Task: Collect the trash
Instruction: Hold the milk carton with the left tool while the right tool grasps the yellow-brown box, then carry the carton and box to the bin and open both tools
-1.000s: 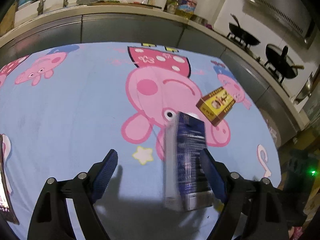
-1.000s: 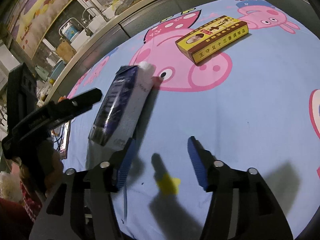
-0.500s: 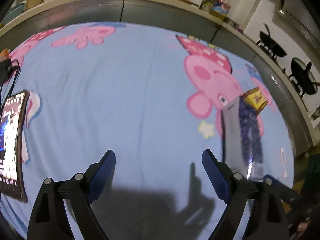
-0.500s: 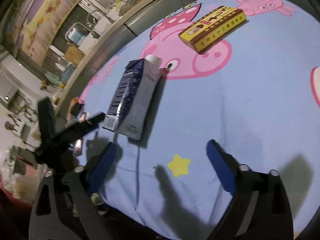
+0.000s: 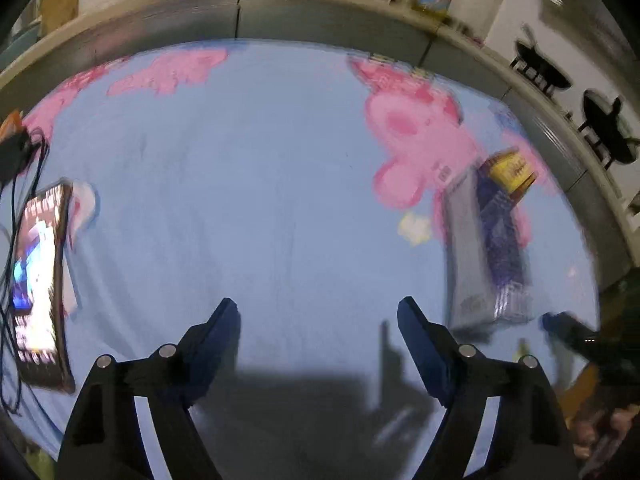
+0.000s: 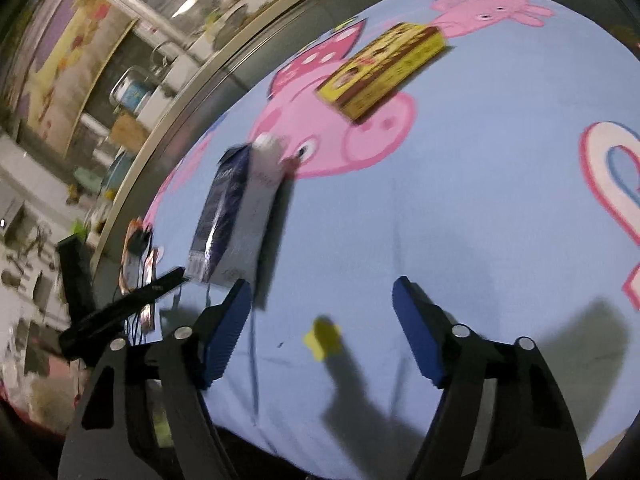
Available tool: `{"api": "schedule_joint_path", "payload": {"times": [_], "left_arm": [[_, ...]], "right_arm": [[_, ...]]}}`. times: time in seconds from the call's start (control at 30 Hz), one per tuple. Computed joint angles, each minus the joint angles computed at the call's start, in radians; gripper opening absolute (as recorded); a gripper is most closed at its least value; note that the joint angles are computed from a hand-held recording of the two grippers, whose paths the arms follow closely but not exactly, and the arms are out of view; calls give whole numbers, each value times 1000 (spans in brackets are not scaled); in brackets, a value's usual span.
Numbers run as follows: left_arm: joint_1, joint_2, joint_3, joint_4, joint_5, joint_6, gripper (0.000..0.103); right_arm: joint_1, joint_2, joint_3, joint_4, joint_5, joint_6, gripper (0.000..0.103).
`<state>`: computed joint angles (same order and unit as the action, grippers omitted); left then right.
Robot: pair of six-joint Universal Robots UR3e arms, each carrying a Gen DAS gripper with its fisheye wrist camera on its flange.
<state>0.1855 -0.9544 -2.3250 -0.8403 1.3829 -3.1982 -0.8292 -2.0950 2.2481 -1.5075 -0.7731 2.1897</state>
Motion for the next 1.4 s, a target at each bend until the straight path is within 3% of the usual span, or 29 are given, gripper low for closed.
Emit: {"api": "schedule_joint_path", "payload": {"times": [0.03, 0.07, 0.1, 0.2, 0.27, 0.33, 0.47, 0.53, 0.63, 0.77, 0.83, 1.03, 1.27, 1.4], "left_arm": [[-43, -27, 27, 45, 25, -17, 85], [-93, -72, 67, 98, 30, -26, 97], [-135, -111, 96, 142, 35, -40, 99], [-317, -299, 229, 262, 102, -66, 99], [-448, -443, 322, 319, 230, -57, 99], [-509, -547, 388, 316, 284, -62, 99], [-512, -628, 418, 283, 302, -110, 99], [-513, -641, 415, 286, 312, -119, 97], [-492, -649, 410, 275, 307, -127, 91], [-427, -634, 378, 277, 235, -127, 92], [-423, -634, 373, 287, 236, -121, 92], [-422, -642, 372, 286, 225, -126, 92], [-433, -659, 393, 272, 246, -132, 92], [-443, -666, 401, 264, 257, -143, 93]], "right_arm": [[13, 10, 7, -76, -3, 55, 71], [40, 32, 16, -207, -6, 144, 72], [63, 63, 21, -319, -3, 214, 72], [165, 254, -19, -726, -15, 533, 79], [255, 401, -102, -923, -62, 717, 86], [356, 548, -224, -1043, -132, 850, 93], [539, 763, -491, -1056, -361, 979, 97], [614, 855, -611, -1041, -470, 984, 97], [674, 901, -643, -1097, -579, 947, 97], [627, 838, -527, -1167, -517, 866, 86], [589, 785, -464, -1171, -475, 817, 73], [475, 626, -302, -1135, -408, 669, 62], [345, 490, -192, -1010, -336, 534, 63], [310, 413, -111, -1022, -331, 507, 79]]}}
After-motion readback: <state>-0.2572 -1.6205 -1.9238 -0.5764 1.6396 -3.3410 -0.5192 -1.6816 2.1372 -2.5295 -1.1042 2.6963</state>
